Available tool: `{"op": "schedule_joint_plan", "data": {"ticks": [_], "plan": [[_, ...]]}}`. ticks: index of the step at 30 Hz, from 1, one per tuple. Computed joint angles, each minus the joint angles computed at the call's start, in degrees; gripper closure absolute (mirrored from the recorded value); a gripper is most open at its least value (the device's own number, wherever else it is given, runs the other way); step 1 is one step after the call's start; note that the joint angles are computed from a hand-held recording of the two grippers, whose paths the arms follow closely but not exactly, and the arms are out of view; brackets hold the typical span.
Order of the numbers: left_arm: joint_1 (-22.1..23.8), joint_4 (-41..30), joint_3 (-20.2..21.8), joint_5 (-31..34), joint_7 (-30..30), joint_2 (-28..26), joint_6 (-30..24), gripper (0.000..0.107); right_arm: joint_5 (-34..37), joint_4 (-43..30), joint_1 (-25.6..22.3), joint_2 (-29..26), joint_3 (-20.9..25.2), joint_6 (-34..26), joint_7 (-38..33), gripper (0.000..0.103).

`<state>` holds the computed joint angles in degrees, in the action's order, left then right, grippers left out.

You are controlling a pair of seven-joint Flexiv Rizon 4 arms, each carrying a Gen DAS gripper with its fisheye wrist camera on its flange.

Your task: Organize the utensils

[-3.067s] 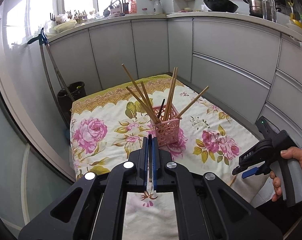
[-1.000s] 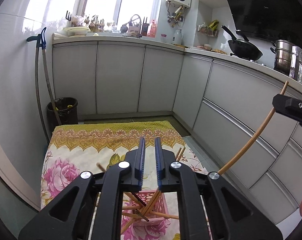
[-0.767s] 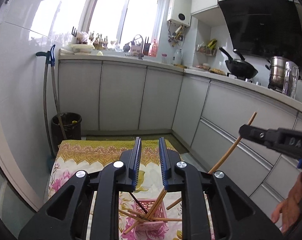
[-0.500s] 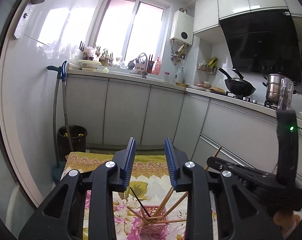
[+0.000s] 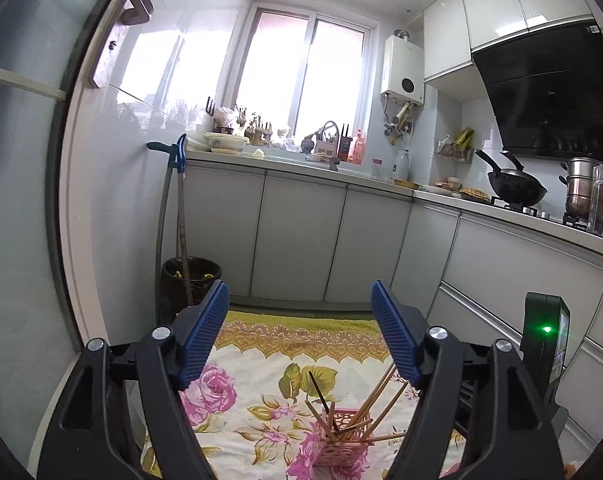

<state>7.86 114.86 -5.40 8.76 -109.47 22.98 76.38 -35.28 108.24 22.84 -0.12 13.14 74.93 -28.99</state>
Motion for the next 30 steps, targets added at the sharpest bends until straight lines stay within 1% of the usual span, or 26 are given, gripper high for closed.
{"op": "schedule_joint_plan", "data": {"ticks": [1, 3, 4, 5, 6, 7, 8, 9, 12, 13, 15, 16, 17, 18, 19, 23, 26, 30], "plan": [[0.7, 0.0, -0.6, 0.6, -0.7, 1.1, -1.0, 0.033, -0.4, 0.8, -0.3, 1.0, 0.0, 0.8, 1.1, 0.051], [2.1, -0.1, -1.9, 1.9, -2.3, 3.5, -3.4, 0.022, -4.7, 2.6, -1.6, 3.9, 0.4, 0.2, 6.0, 0.035], [2.9, -0.1, -2.7, 2.6, -3.4, 5.0, -4.9, 0.02, -6.0, 3.7, -2.4, 5.6, 0.9, -0.2, 7.8, 0.031], [3.7, -0.1, -3.5, 3.3, -4.5, 6.6, -6.6, 0.016, -7.3, 5.0, -3.4, 7.7, 1.6, -1.3, 9.9, 0.024], [4.3, 0.0, -4.3, 4.1, -5.5, 8.3, -8.4, 0.012, -9.2, 6.4, -4.6, 10.3, 2.9, -4.1, 12.7, 0.019], [4.8, 0.2, -5.0, 4.8, -6.6, 10.1, -9.9, 0.011, -10.2, 7.9, -5.8, 12.9, 4.0, -5.9, 14.8, 0.016], [5.0, 0.4, -5.6, 5.4, -7.2, 11.7, -11.7, 0.011, -10.8, 9.6, -7.1, 15.5, 4.9, -6.9, 16.5, 0.011], [5.2, 0.5, -6.4, 5.9, -7.5, 13.5, -14.2, 0.011, -11.4, 11.2, -8.3, 18.6, 6.4, -9.8, 18.4, 0.006], [5.6, 1.0, -8.6, 7.6, -9.0, 19.2, -21.9, 0.011, -9.9, 14.7, -10.2, 26.9, 10.4, -20.0, 20.2, 0.006], [5.6, 1.1, -9.3, 7.9, -9.5, 21.1, -24.9, 0.011, -7.8, 14.9, -9.8, 28.8, 11.7, -25.1, 19.1, 0.006], [5.6, 0.8, -10.7, 8.3, -10.2, 24.4, -31.0, 0.011, 0.3, 14.2, -5.8, 31.9, 12.2, -35.0, 12.1, 0.006], [5.6, 0.5, -11.5, 8.6, -10.5, 26.0, -34.2, 0.011, 3.2, 14.3, -4.4, 33.4, 12.0, -37.5, 9.7, 0.006], [6.2, -0.2, -12.7, 8.9, -11.1, 27.7, -38.3, 0.011, 5.4, 14.8, -3.7, 35.2, 12.2, -39.0, 8.7, 0.006], [6.3, -0.5, -13.1, 9.3, -11.2, 29.0, -41.0, 0.011, 7.2, 15.4, -3.2, 37.0, 12.3, -40.0, 8.0, 0.006], [5.1, -0.5, -13.0, 9.2, -10.8, 29.7, -41.9, 0.011, 8.6, 15.8, -3.1, 38.8, 12.8, -41.3, 7.6, 0.006], [1.6, -1.1, -12.6, 8.1, -9.1, 31.2, -44.3, 0.011, 10.8, 16.0, -3.7, 43.1, 14.6, -43.9, 6.7, 0.006], [0.6, -1.3, -12.5, 7.4, -9.1, 32.1, -44.9, 0.011, 10.2, 15.4, -5.1, 45.1, 16.1, -45.2, 6.6, 0.006], [0.4, -1.7, -12.8, 6.9, -9.1, 32.9, -45.7, 0.011, 9.9, 14.5, -6.4, 46.0, 17.1, -46.8, 6.3, 0.006]]}}
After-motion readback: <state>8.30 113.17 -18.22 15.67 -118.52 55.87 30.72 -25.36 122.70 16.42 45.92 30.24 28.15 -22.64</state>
